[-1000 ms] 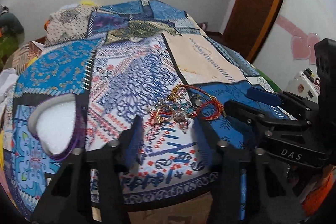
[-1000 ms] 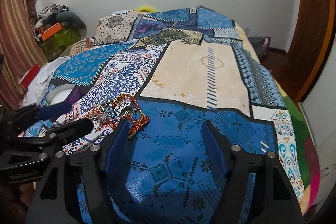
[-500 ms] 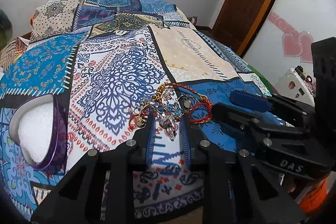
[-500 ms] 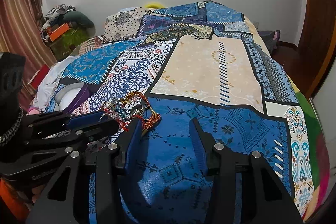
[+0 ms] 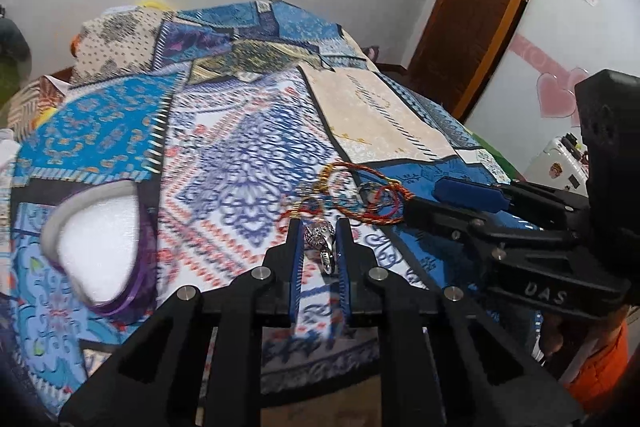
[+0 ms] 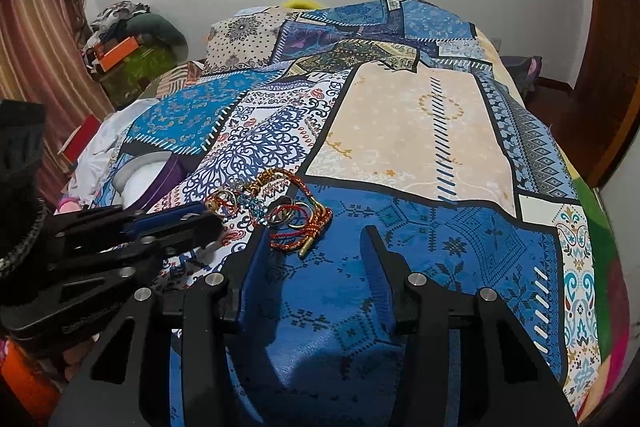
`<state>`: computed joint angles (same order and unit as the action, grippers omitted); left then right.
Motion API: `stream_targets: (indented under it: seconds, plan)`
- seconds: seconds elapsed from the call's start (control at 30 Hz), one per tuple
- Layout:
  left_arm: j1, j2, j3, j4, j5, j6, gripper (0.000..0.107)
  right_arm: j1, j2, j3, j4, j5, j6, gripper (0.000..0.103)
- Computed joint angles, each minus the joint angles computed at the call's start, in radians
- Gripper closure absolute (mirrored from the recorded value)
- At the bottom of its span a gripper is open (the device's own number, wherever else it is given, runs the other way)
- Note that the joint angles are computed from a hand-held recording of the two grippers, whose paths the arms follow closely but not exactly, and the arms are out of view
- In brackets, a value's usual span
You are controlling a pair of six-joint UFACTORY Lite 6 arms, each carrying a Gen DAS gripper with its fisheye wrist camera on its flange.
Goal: Organize jewelry
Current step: 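Grasp the silver charm with the left gripper while the right gripper grasps the orange beaded bracelet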
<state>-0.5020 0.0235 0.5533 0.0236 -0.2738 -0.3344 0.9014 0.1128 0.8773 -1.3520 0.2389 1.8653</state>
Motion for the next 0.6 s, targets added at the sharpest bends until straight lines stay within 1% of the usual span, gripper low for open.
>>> stream_targets:
  seconds: [0.17, 0.33, 0.43, 0.47, 0.5, 0.53, 0.57, 0.6]
  plan:
    - [0.039, -0.087, -0.056, -0.091, 0.007, 0.099, 0.092, 0.024, 0.016, 0.04, 0.031, 0.05, -0.045, 0.06]
    - [0.092, -0.147, -0.096, -0.054, -0.004, 0.077, 0.092, 0.016, 0.094, 0.148, 0.107, 0.115, -0.18, 0.06]
    - [0.109, -0.145, -0.094, -0.012, -0.013, 0.045, 0.092, -0.015, 0.149, 0.207, 0.175, 0.113, -0.286, 0.06]
    - [0.112, -0.143, -0.094, 0.006, -0.016, 0.032, 0.092, -0.022, 0.166, 0.221, 0.215, 0.11, -0.332, 0.065]
    - [0.112, -0.14, -0.093, 0.007, -0.02, 0.034, 0.092, -0.034, 0.195, 0.239, 0.272, 0.103, -0.396, 0.074]
    - [0.11, -0.137, -0.093, 0.001, -0.024, 0.041, 0.092, -0.045, 0.217, 0.244, 0.308, 0.085, -0.426, 0.079]
    - [0.109, -0.135, -0.094, 0.002, -0.027, 0.04, 0.092, -0.055, 0.219, 0.228, 0.306, 0.054, -0.415, 0.08]
    - [0.111, -0.131, -0.092, 0.018, -0.029, 0.027, 0.092, -0.055, 0.21, 0.21, 0.262, 0.042, -0.362, 0.08]
